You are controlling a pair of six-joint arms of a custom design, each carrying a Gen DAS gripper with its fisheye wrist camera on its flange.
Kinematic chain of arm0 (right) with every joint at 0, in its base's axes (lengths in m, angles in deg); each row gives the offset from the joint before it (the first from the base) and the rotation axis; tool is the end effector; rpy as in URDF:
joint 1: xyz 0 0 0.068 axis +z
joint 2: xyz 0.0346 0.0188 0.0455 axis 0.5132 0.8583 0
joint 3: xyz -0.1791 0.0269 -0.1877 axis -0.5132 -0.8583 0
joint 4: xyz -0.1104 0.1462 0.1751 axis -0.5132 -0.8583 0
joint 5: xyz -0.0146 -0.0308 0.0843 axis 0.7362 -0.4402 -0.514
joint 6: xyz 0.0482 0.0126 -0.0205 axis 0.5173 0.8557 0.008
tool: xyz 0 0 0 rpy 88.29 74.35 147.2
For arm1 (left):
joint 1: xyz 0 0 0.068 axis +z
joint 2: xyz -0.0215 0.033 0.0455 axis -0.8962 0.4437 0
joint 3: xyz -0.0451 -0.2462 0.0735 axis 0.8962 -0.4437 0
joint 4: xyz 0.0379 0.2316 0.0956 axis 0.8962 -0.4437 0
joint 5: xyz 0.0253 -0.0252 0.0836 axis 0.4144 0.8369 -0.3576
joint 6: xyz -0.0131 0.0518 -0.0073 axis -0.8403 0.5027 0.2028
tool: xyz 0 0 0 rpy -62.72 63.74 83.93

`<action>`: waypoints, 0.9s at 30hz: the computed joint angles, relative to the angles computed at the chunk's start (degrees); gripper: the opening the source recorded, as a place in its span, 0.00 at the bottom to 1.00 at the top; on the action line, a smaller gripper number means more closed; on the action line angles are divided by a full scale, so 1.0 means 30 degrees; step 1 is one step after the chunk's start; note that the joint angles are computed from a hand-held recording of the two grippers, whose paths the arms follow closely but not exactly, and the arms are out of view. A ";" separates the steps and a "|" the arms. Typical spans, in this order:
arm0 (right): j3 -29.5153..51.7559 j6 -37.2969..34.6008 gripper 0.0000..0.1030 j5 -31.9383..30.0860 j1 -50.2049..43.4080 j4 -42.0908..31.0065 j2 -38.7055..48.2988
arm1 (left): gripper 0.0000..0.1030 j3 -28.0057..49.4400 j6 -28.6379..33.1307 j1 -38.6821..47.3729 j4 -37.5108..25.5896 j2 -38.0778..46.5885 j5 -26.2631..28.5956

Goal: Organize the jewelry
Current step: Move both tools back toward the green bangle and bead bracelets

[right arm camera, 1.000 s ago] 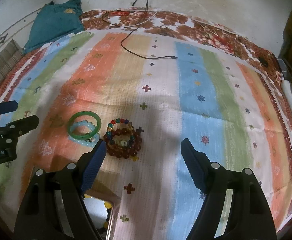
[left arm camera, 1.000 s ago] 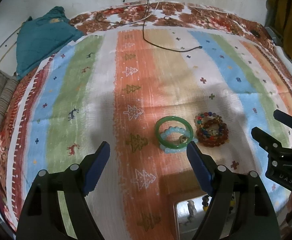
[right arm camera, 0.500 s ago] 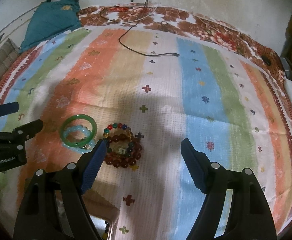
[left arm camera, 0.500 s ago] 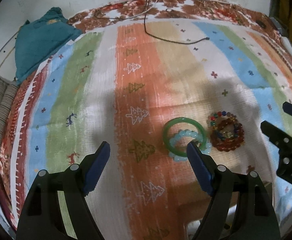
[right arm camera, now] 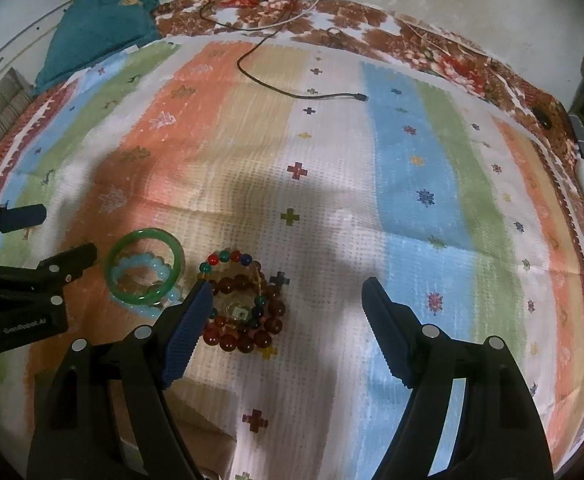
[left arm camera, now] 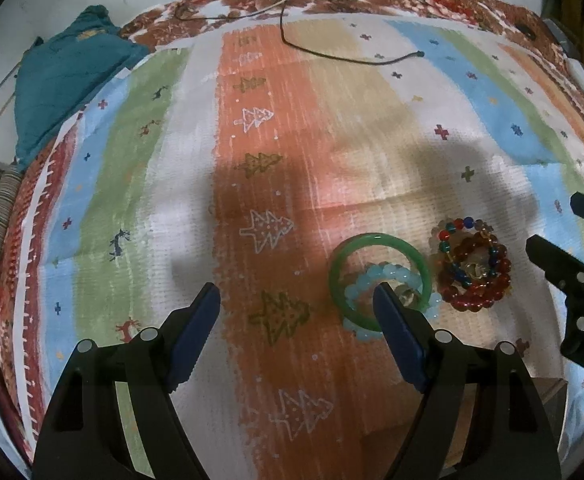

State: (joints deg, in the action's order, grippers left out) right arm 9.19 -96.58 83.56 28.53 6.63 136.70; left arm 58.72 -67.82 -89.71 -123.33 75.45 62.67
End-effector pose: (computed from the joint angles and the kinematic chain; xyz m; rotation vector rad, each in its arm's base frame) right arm 0.3071 -0.0090 0.2967 -0.4812 2.5956 -0.0059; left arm 0.2810 -0.1272 0.2894 0.0154 2.7326 0.1333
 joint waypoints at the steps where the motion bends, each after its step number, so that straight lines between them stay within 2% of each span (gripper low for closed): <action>1: 0.0000 -0.0003 0.75 0.0021 0.0004 0.0034 0.0083 | 0.75 -0.0010 0.0039 0.0054 0.0026 0.0080 0.0040; 16: 0.0335 0.0098 0.74 0.0887 0.0690 0.0634 0.1760 | 0.63 0.0161 0.0775 0.0525 0.0885 0.1825 0.0432; 19: 0.0494 0.0067 0.69 0.0943 0.0711 0.0613 0.2147 | 0.60 0.0208 0.0940 0.0592 0.1017 0.2193 0.0569; 25: 0.0841 -0.0057 0.65 0.0943 0.0804 0.0370 0.2883 | 0.55 0.0228 0.1107 0.0773 0.1350 0.2612 0.1069; 27: 0.0830 -0.0078 0.61 0.1005 0.0877 0.0377 0.3069 | 0.50 0.0186 0.1199 0.0818 0.1439 0.2737 0.1264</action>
State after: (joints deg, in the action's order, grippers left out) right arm 11.68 -96.82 86.57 31.16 7.76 145.90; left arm 59.28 -64.22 -87.26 -119.02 83.66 66.46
